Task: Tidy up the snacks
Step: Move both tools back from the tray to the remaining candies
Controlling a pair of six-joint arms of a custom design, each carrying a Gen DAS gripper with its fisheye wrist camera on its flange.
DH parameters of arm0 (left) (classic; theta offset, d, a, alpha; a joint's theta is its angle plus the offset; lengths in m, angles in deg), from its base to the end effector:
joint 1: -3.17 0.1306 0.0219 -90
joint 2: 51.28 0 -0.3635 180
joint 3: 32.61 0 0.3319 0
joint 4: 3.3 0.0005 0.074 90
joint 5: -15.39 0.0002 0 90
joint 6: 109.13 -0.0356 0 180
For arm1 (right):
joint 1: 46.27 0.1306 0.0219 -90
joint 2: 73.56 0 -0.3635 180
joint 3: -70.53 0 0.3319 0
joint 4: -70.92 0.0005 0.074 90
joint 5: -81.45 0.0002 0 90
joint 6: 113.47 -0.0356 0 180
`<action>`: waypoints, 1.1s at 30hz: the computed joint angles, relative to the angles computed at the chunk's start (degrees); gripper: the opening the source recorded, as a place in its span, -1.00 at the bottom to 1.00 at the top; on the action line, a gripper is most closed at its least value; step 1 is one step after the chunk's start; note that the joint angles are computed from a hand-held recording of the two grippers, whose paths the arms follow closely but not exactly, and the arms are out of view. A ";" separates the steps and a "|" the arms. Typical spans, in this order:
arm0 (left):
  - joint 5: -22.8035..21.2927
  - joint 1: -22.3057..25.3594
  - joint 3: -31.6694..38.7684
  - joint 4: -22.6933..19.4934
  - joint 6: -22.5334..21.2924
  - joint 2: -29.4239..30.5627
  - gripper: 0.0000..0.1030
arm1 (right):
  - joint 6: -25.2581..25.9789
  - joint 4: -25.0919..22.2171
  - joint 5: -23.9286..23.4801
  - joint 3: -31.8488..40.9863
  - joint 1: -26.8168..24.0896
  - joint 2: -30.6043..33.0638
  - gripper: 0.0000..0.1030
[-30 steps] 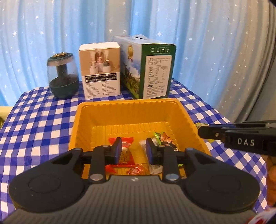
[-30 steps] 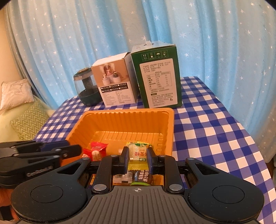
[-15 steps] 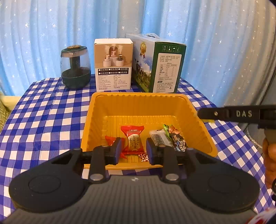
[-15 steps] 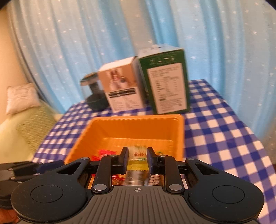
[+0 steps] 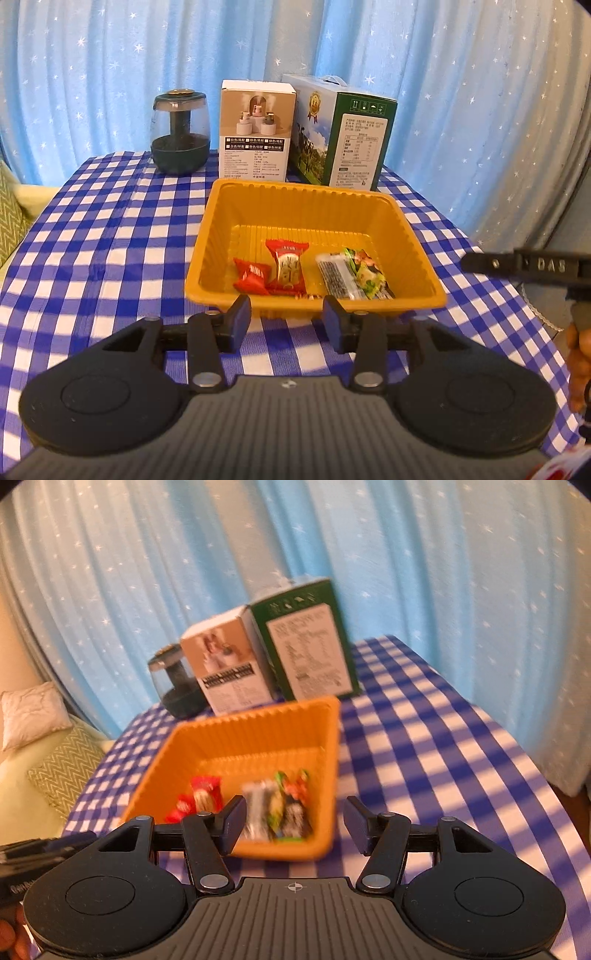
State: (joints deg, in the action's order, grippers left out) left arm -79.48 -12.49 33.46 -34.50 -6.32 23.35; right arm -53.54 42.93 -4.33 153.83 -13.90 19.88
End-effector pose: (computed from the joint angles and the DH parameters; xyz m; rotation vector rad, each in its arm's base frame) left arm 0.3259 -0.0887 0.3615 0.0112 2.2672 -0.1679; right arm 0.3872 0.2417 0.3672 -0.0049 2.2834 0.5036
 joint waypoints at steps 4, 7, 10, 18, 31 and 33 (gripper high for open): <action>-0.37 -1.12 -1.57 -2.55 2.41 -3.71 -0.25 | -2.67 -1.56 1.52 -4.78 1.25 -4.93 0.14; -1.98 -2.62 -2.88 -4.08 3.57 -7.02 -0.25 | -3.53 -3.00 2.81 -7.55 2.94 -8.41 0.14; -3.54 -4.29 -4.03 -6.22 4.83 -10.23 -0.23 | -4.11 -4.23 4.49 -9.91 5.15 -11.62 0.14; -9.28 -9.73 -7.05 -11.91 10.36 -18.24 -0.10 | -7.81 -7.30 7.43 -14.46 10.72 -17.86 0.14; -16.44 -20.41 -10.36 -20.08 19.05 -24.76 0.03 | -12.42 -14.06 10.71 -17.14 18.63 -21.71 0.14; -16.95 -21.39 -10.51 -20.78 19.76 -25.02 0.04 | -12.79 -14.86 11.18 -17.13 19.31 -21.85 0.14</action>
State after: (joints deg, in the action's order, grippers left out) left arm -96.43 -33.88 22.95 -55.28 13.44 -1.67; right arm -66.33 28.08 6.85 136.70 5.41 -1.96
